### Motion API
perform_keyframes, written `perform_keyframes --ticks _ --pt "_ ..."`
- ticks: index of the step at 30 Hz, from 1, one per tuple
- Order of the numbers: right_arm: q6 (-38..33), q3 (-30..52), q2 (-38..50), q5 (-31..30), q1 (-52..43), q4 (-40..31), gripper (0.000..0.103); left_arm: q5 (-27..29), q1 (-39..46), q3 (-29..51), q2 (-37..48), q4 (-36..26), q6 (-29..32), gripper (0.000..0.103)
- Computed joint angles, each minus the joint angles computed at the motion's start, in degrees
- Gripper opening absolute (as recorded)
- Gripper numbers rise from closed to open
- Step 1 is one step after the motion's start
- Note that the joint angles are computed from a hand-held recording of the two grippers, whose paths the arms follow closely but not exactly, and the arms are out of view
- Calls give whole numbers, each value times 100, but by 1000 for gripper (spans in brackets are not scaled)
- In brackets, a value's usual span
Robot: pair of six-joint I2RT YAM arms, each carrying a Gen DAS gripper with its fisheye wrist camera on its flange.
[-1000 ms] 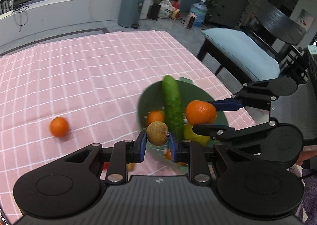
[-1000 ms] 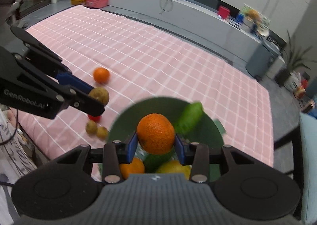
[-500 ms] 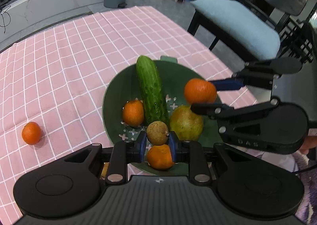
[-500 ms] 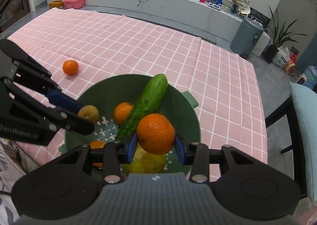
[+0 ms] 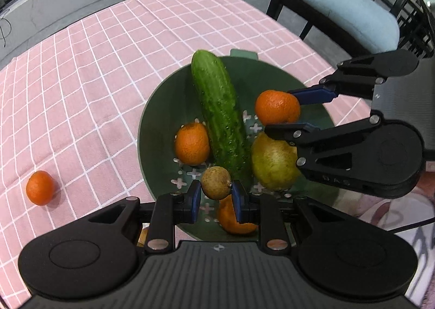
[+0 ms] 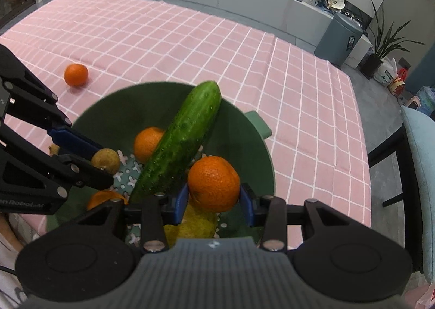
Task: Organize fruits
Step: 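Carry the kiwi and mandarin into the green colander and open both grippers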
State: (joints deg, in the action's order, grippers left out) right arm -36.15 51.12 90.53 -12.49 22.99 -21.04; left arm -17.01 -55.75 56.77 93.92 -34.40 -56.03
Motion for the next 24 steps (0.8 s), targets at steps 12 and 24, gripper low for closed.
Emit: perform_keyframes --ticks 12,24 --pt "117 219 302 50 39 78 38 66 118 135 399 126 237 27" --pt "-8 318 134 77 86 -157 40 -211 -91 201 275 39 356 50"
